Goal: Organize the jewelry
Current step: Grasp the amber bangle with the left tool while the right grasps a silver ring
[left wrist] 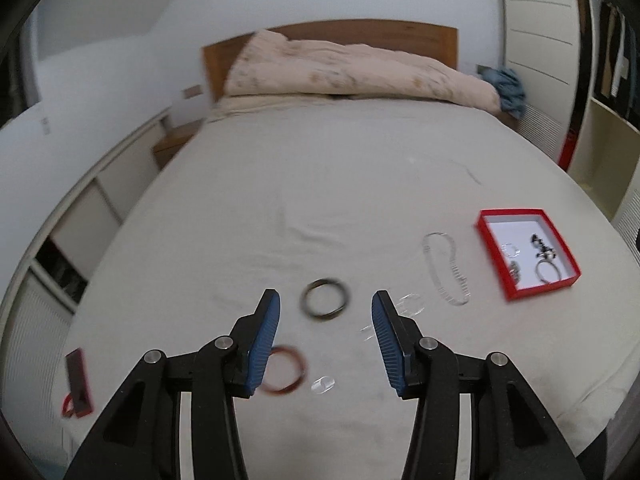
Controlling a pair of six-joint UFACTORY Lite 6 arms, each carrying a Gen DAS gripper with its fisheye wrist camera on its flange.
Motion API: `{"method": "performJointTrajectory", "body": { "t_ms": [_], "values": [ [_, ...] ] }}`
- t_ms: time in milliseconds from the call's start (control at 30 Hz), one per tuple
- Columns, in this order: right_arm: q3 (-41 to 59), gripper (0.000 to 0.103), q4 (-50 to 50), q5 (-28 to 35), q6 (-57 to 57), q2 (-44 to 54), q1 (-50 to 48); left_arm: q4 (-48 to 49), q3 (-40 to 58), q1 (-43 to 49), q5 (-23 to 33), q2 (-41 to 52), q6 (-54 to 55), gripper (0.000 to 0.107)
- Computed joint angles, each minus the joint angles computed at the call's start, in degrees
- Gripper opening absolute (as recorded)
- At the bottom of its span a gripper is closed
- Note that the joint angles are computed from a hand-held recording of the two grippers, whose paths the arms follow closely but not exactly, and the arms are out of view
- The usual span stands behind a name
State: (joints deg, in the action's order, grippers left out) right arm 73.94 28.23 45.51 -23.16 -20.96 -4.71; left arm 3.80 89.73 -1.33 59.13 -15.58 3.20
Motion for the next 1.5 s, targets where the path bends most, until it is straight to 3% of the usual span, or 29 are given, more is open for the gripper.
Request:
{"method": "performJointTrajectory", "body": {
  "t_ms": [233, 500, 700, 833, 1033, 1100, 1167, 1367, 1500],
  "values": [
    [-3.90, 0.038, -19.31, -4.76, 26.18, -5.54, 22.55, -22.47, -15.74, 28.22, 1.26, -14.55, 27.17, 0.047],
    [-9.92, 0.038, -29.69, -12.71, 40.82, 0.40, 38.73, -26.80, -31.55, 36.31, -6.47, -15.05, 34.46, 0.046],
    [-9.65, 0.038, -23.97, -20.26, 36.06, 13.14, 44.79, -25.79, -35.36, 35.05, -15.78, -5.40, 34.25, 0.045],
    [-3.08, 0.038, -15.68, -22.31, 27.30, 26.46, 47.17, -27.13, -34.22, 33.87, -20.67, 3.63, 35.95, 0.045],
    [12.23, 0.038, -8.69, -20.07, 19.31, 45.02, 47.69, -30.80, -28.29, 31.84, -22.72, 15.53, 39.12, 0.043],
    [17.40, 0.038, -7.92, -18.69, 17.98, 50.37, 47.79, -30.64, -26.53, 30.65, -23.07, 19.00, 39.63, 0.038],
    [22.40, 0.038, -7.15, -17.19, 16.91, 55.42, 48.05, -30.04, -26.07, 29.10, -23.68, 21.44, 40.02, 0.027],
    [34.55, 0.037, -7.37, -13.61, 15.89, 66.08, 49.26, -29.28, -27.42, 28.07, -26.14, 22.86, 42.68, 0.012],
    [42.02, 0.032, -10.56, -11.09, 18.34, 71.80, 50.03, -31.45, -26.51, 29.87, -24.58, 23.00, 44.28, 0.010]
  ]
}}
